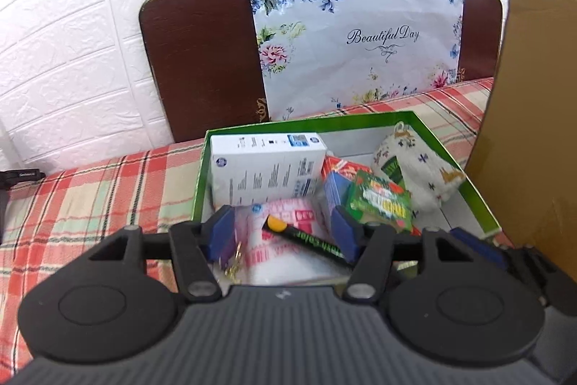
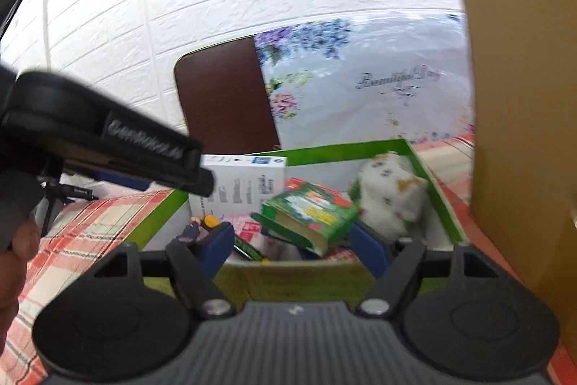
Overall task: Organize objects
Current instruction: 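Lower the small green box into the green box and open the left gripper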
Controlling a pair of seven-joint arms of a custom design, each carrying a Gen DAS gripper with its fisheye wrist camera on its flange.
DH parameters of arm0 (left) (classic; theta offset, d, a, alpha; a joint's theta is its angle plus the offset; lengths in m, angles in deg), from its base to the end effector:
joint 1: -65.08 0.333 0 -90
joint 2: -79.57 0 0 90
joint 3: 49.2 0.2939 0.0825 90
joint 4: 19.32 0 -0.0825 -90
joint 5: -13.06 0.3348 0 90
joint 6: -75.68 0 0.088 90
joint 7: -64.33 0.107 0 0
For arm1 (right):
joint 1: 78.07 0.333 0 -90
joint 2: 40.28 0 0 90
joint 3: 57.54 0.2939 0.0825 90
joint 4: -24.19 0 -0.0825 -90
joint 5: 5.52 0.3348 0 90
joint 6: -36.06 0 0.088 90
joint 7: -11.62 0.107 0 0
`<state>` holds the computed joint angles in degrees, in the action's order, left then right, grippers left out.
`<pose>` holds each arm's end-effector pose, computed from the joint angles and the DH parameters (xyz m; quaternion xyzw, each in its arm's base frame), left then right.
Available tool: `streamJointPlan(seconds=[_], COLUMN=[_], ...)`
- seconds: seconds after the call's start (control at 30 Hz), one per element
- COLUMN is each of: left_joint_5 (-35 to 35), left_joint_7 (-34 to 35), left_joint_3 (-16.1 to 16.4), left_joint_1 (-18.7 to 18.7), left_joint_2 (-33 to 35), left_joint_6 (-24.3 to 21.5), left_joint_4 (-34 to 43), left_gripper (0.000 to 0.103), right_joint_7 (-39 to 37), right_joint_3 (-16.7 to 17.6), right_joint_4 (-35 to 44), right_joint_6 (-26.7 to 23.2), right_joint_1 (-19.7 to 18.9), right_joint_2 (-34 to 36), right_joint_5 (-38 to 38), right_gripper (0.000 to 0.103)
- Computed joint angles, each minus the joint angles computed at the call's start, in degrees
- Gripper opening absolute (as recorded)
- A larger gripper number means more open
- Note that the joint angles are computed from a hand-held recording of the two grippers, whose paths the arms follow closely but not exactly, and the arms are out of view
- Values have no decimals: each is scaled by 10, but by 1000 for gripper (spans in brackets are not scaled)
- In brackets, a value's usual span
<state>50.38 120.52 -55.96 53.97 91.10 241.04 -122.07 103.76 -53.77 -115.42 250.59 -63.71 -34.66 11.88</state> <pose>0.5737 -0.2155 0.5340 -0.5407 0.7066 -0.3242 0.3212 0.4838 0.1157 0.4303 -0.5571 0.6117 -0.3187 0.4624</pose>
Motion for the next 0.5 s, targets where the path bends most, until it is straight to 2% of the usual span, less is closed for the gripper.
streamJointPlan(seconds=[0.03,0.23,0.5], left_joint_5=[7,47,88], left_joint_7=[-9,-60,-108], left_joint_3=[3,3,-10], left_joint_1=[-3,3,31], left_joint_2=[-8,-56,-103], left_joint_6=[0,12,23], left_joint_4=[-9,-76,-141], left_gripper=[63,63,66], right_joint_7=[-7,35,72], right_joint_3=[5,-2,-3], right_joint_4=[-8,-27,-59], right_joint_6=[-1,-25,-48], right_joint_1=[3,-5,2], right_joint_2=[-9,-34,-74], right_joint_5=[27,1,4], right_gripper=[73,73,73])
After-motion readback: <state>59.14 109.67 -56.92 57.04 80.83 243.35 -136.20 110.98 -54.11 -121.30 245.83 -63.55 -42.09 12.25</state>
